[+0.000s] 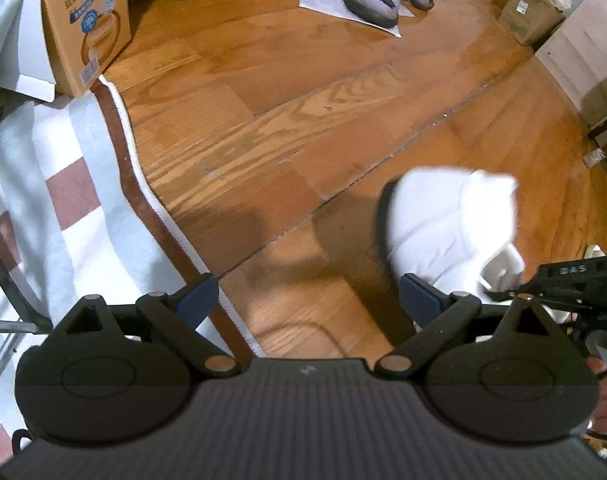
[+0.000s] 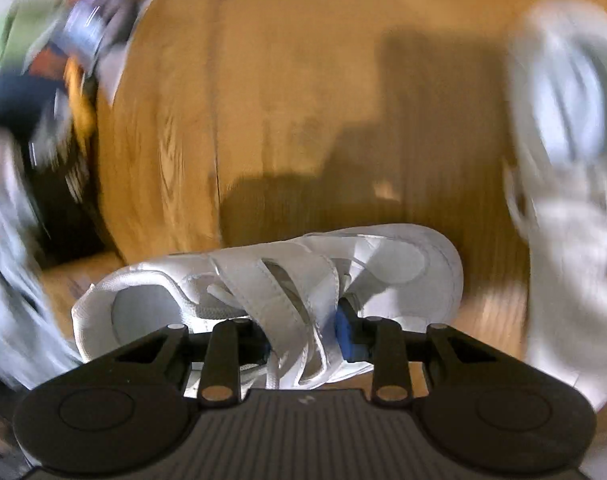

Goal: Organize scattered shoes

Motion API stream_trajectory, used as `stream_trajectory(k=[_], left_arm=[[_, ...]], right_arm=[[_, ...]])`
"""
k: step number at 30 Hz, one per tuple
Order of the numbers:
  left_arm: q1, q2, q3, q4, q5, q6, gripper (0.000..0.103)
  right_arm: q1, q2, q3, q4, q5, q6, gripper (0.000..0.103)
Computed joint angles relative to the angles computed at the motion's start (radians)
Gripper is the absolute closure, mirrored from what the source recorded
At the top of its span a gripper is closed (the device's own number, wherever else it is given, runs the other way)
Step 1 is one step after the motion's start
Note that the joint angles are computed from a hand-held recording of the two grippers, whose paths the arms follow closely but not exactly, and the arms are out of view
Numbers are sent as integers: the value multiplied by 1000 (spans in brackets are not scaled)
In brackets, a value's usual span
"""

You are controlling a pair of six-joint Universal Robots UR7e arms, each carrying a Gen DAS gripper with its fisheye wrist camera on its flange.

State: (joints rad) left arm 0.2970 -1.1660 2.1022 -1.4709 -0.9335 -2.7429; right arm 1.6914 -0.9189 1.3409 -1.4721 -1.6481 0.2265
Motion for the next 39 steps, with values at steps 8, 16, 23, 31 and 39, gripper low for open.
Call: stream_trajectory(k=[8,16,23,31,39], left_arm=[[18,-4,46,-164,98,80,5],[46,9,45,-213,92,99,5],[97,58,-12,-238,71,267,5],[230,128,46,-718,87,570,5],[301,187,-28,-707,56,664,5]], right_arm=[[-144,-141,120,-5,64,166,55],[-215,-159,91,5,180,66,12],[-85,-165,6,22,129,-498,12],[-50,-311,226,-411,-206,-1040,12],[-98,-357,406,-702,-329,-1276,10]])
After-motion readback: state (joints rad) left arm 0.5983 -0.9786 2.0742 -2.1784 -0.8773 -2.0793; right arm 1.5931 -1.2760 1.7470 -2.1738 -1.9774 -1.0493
